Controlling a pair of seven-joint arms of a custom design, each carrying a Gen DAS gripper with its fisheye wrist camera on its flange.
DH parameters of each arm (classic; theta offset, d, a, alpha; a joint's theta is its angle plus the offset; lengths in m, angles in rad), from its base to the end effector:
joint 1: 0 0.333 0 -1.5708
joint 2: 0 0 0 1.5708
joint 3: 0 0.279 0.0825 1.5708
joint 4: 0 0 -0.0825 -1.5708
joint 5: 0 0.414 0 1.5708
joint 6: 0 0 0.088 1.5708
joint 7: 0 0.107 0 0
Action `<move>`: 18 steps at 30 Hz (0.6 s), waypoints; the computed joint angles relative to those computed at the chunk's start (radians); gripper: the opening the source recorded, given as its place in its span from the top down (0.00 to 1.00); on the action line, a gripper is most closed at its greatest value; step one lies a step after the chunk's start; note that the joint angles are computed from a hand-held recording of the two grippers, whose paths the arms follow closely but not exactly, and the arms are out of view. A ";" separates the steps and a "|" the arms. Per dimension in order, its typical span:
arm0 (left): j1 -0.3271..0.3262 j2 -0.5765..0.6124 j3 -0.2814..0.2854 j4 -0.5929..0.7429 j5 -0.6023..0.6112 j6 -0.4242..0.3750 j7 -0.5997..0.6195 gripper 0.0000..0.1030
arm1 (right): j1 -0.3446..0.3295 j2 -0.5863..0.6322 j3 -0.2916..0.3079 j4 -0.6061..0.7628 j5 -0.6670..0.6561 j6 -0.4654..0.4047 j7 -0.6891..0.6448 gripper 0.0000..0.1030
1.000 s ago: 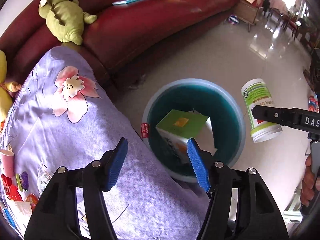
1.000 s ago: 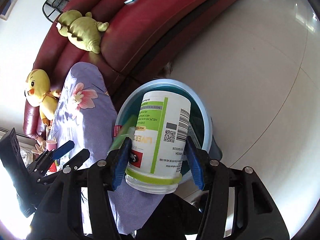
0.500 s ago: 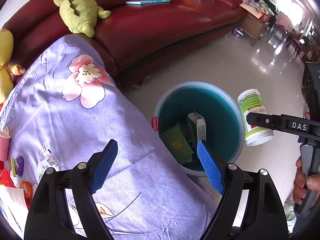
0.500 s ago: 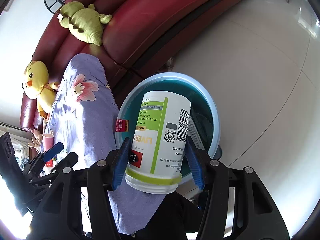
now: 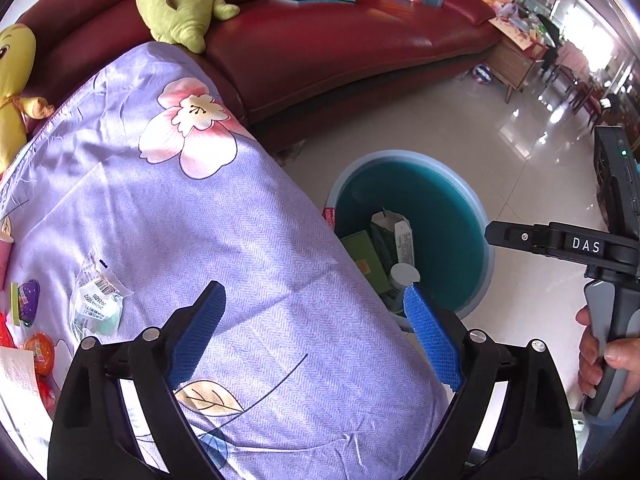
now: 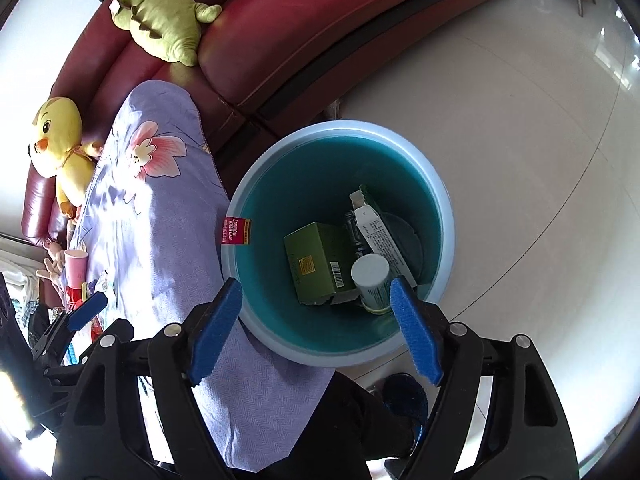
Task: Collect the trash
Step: 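Move both tools back over the table toward the remaining trash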
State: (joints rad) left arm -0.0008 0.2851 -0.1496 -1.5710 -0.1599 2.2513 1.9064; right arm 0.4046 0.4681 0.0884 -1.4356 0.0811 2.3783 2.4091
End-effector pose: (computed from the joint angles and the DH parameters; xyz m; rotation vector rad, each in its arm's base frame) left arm 0.6931 -0.0992 0.4778 -1.6058 2.4114 -0.5797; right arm 0.6609 0.3434 0.4336 -1.4570 2.2208 0.0653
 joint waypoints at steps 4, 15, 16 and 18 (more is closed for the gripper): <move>0.011 -0.009 0.002 -0.013 -0.015 -0.006 0.006 0.11 | 0.005 0.021 -0.002 0.041 -0.002 -0.061 0.018 0.25; 0.052 -0.080 0.019 -0.093 -0.080 0.006 0.039 0.11 | 0.046 0.077 -0.003 0.174 -0.046 -0.171 0.039 0.22; 0.057 -0.091 0.023 -0.105 -0.088 0.011 0.044 0.11 | 0.053 0.090 -0.002 0.199 -0.051 -0.185 0.037 0.22; 0.069 -0.116 0.032 -0.132 -0.103 0.021 0.050 0.11 | 0.068 0.126 -0.001 0.264 -0.060 -0.216 0.030 0.22</move>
State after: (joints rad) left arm 0.0682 0.1689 -0.1174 -1.7035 -0.2633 2.2719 1.9564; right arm 0.4727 0.5937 0.0877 -1.1713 0.0215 2.1622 2.4387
